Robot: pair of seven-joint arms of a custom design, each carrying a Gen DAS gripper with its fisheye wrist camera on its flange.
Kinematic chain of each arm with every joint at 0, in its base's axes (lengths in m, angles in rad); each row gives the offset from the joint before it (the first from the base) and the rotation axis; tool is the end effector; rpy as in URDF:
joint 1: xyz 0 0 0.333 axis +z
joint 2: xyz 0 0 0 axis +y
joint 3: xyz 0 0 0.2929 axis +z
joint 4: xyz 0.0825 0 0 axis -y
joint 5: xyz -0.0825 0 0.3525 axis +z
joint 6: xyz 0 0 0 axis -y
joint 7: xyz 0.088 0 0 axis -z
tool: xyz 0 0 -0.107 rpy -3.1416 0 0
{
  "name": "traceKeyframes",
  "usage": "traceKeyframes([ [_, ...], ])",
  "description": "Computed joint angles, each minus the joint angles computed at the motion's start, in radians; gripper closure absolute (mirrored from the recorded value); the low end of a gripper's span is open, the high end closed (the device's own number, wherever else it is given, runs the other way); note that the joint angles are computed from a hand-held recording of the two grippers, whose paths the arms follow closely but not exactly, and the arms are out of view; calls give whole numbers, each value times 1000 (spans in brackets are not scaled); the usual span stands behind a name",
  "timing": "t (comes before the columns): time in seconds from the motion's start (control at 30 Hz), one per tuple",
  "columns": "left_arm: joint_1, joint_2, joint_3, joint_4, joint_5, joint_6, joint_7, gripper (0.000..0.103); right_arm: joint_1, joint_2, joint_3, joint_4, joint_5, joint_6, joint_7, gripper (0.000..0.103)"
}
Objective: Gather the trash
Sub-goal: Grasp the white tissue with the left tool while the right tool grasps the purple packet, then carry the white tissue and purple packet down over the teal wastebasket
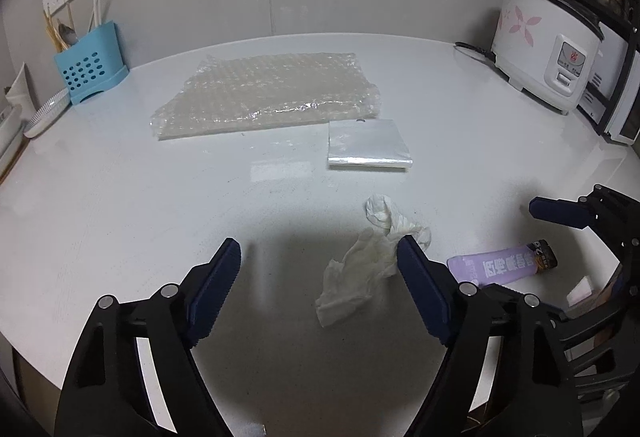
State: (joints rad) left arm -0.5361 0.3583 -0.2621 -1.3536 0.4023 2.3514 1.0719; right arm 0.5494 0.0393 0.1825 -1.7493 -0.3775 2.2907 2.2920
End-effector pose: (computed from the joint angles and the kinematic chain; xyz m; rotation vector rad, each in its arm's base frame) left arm 0.4970 -0.4538 0.5843 -1.4196 2.2378 -0.8296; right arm 0.4417 0.3833 0.5772 -2.0192 1.6742 -0.4889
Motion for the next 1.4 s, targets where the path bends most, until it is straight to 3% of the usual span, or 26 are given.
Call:
traceKeyframes([
  [0.13, 4, 20, -5, 27, -22, 0, 27, 43, -5, 7, -3, 2, 50, 20, -28, 32],
  [0.33, 4, 34, -16, 51, -61, -18, 75, 79, 7, 18, -2, 36, 45, -30, 6, 51],
  [0.57, -2, 20, -7, 26, -55, -2, 62, 102, 23, 24, -1, 60, 43, -67, 37, 72],
  [0.73, 10, -7, -9, -14, -57, 31, 51, 103, 32, 30, 0, 77, 27, -99, 84, 83],
  [1.23, 15, -44, -13, -54, -24, 84, 36, 100, 33, 8, 2, 57, -17, -99, 202, 88],
  [1.3, 17, -45, -12, -57, -26, 96, 22, 88, 30, -3, 5, 45, -17, -95, 205, 88],
  [1.33, 14, -46, -7, -60, -18, 104, 3, 68, 29, -8, 6, 41, -22, -98, 209, 88],
  [1.37, 12, -49, -3, -67, -8, 118, -16, 56, 28, -13, 8, 36, -26, -99, 213, 88],
  [1.4, 10, -47, -2, -65, 0, 122, -24, 56, 25, -18, 9, 30, -24, -95, 212, 88],
])
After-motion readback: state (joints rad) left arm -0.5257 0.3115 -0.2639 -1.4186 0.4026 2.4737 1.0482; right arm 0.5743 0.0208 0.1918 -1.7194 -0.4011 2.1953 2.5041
